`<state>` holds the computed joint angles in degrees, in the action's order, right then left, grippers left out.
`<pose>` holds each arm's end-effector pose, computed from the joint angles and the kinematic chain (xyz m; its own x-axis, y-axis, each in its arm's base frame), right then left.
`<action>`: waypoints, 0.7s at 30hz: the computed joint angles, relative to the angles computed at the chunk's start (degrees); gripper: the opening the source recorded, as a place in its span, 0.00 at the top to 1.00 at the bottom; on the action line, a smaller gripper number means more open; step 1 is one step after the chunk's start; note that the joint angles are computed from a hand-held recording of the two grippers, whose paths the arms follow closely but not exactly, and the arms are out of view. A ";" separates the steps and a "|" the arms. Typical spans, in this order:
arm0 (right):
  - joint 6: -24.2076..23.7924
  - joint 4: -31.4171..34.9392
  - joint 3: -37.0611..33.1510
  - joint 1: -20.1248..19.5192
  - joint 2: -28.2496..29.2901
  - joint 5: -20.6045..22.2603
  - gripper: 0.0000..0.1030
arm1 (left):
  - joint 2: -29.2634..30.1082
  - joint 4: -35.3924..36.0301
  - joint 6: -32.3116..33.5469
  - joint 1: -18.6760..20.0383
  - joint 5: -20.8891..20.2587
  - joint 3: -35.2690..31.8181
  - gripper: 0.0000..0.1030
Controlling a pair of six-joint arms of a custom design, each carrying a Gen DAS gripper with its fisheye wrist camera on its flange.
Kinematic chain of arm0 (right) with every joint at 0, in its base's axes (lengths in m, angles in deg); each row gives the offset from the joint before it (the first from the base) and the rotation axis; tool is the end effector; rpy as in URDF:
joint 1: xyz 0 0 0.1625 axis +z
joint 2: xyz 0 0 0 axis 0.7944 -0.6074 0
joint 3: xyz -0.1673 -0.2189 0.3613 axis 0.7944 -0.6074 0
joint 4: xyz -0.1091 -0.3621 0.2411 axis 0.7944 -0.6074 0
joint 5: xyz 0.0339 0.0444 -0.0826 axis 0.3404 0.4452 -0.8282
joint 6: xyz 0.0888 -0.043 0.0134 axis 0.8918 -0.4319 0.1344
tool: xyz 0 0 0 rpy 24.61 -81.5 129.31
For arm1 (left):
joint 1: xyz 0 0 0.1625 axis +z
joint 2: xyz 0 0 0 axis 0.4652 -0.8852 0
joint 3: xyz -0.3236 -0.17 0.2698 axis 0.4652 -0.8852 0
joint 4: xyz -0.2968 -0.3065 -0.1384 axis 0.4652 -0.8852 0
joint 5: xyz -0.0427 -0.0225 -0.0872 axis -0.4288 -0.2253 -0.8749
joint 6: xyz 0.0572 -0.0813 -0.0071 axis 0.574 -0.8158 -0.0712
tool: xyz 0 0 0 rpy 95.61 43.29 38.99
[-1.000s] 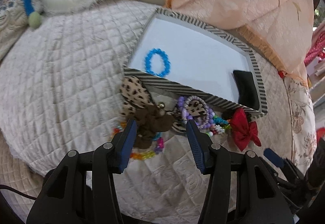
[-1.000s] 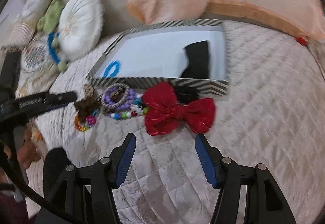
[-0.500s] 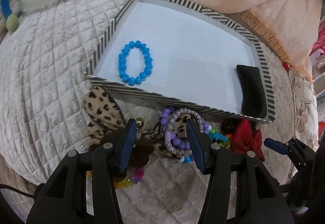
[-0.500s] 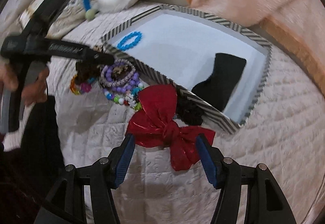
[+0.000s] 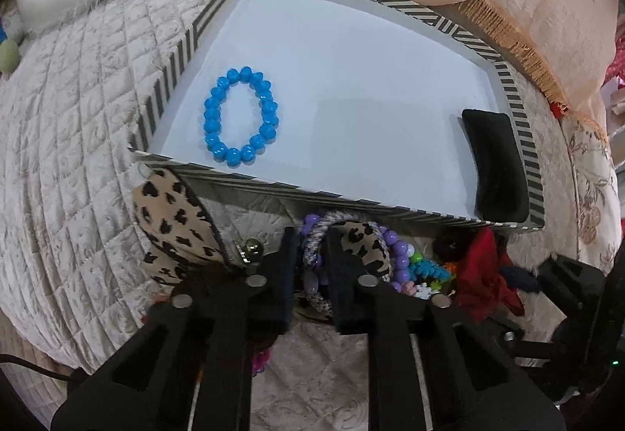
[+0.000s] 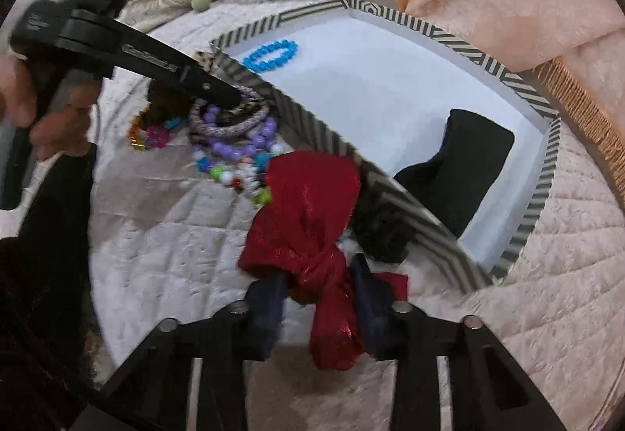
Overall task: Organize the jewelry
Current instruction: 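Grasp the red satin bow with the right gripper and lift it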
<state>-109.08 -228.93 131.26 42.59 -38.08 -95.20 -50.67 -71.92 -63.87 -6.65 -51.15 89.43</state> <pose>0.1303 -0.3213 0.1781 -0.4571 -0.8191 0.3467 -0.8343 0.5299 0.1519 -0.2142 -0.2794 0.1320 -0.8263 -0.1355 -0.5467 0.0755 0.9352 -0.3459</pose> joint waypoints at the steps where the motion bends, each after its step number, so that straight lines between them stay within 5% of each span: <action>1: 0.76 1.78 0.19 -0.33 -1.79 1.16 0.74 | -0.71 -0.21 -0.33 -0.31 -0.09 0.34 0.90; 11: 8.06 16.61 0.31 0.48 -15.86 6.86 0.75 | -8.88 5.91 -5.07 -7.29 0.73 0.53 0.92; 21: 14.84 18.16 0.56 2.09 -21.71 9.78 0.75 | -14.00 12.87 -8.86 -11.92 2.05 -1.30 0.92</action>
